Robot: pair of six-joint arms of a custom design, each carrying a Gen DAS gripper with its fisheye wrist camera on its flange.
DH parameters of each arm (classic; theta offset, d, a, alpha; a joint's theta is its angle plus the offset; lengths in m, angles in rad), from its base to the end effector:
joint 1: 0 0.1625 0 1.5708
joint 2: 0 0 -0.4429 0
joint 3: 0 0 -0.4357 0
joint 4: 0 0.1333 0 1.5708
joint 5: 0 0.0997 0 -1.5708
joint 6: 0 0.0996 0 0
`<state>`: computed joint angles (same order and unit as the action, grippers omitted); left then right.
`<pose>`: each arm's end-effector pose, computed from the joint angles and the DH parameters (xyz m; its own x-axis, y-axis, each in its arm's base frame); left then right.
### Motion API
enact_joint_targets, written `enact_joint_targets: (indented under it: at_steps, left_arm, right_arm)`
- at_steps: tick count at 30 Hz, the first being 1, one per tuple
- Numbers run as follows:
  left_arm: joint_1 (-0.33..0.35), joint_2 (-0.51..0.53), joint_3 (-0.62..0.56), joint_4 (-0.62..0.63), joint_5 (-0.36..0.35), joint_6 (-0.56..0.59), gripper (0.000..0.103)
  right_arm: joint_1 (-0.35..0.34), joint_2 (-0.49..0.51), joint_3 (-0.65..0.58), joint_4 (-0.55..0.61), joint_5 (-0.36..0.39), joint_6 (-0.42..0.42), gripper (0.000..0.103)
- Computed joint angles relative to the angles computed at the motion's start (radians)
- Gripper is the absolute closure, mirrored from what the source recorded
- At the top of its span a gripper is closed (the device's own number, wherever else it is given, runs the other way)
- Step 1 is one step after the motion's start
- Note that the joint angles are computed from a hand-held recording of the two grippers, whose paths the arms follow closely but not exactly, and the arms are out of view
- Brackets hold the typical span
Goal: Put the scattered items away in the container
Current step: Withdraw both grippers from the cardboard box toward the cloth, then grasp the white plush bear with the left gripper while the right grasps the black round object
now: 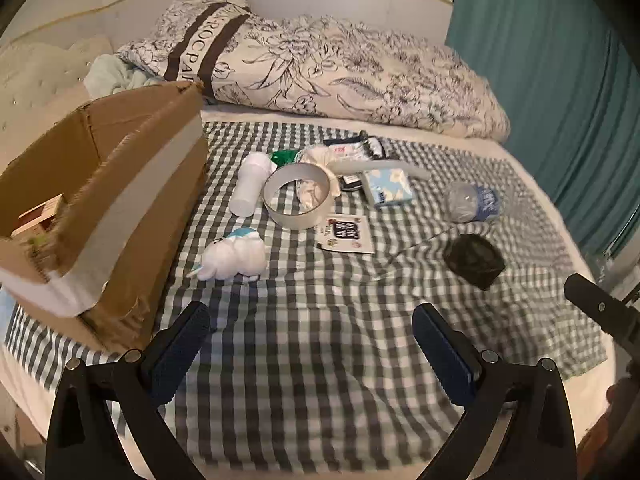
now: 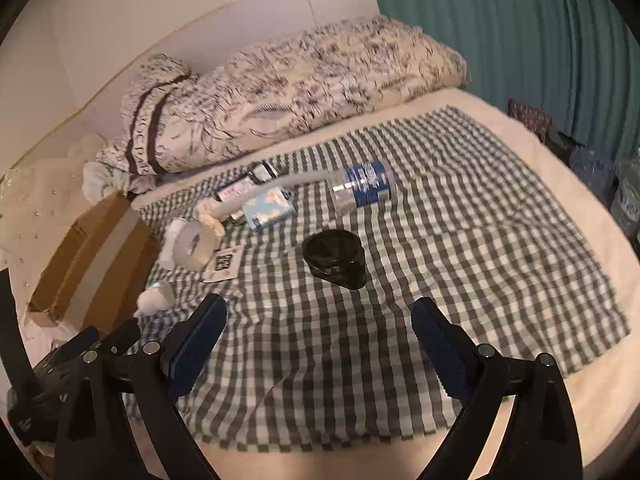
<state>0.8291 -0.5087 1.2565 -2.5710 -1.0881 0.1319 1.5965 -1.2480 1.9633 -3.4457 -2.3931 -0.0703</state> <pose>-0.4248 -0.7295 0.0214 -0.6390 0.6023 -0.4784 0.7446 0.6403 -0.1884 0.0750 -0.5696 0.3611 -0.6951 0.6242 0.3565 -0.0592 0.4445 -0.8938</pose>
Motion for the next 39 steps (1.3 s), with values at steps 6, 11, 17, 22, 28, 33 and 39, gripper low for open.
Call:
enact_joint_targets:
  at_steps: [6, 11, 17, 22, 28, 33, 39]
  left_arm:
    - [0.037, 0.079, -0.101, 0.041, 0.027, -0.023, 0.000]
    - [0.058, 0.137, -0.169, 0.034, 0.075, -0.038, 0.000]
    - [0.056, 0.211, -0.238, 0.015, 0.124, -0.002, 0.000]
    - [0.062, 0.279, -0.324, 0.031, 0.213, -0.053, 0.000]
    - [0.067, 0.356, -0.446, 0.124, 0.278, -0.111, 0.000]
    - [0.090, 0.376, -0.518, 0.210, 0.226, -0.210, 0.000]
    - [0.087, 0.362, -0.482, 0.167, 0.220, -0.197, 0.003]
  right_arm:
    - [-0.065, 0.018, -0.030, 0.082, 0.045, 0.049, 0.009]
    - [-0.102, 0.040, -0.059, 0.125, 0.074, 0.067, 0.009]
    - [-0.133, 0.073, -0.107, 0.164, 0.085, 0.068, 0.009]
    - [-0.153, 0.098, -0.140, 0.197, 0.090, 0.064, 0.009]
    - [-0.169, 0.119, -0.173, 0.219, 0.097, 0.062, 0.009]
    - [-0.170, 0.147, -0.221, 0.221, 0.078, 0.019, 0.009]
    - [-0.171, 0.178, -0.271, 0.233, 0.058, -0.013, 0.009]
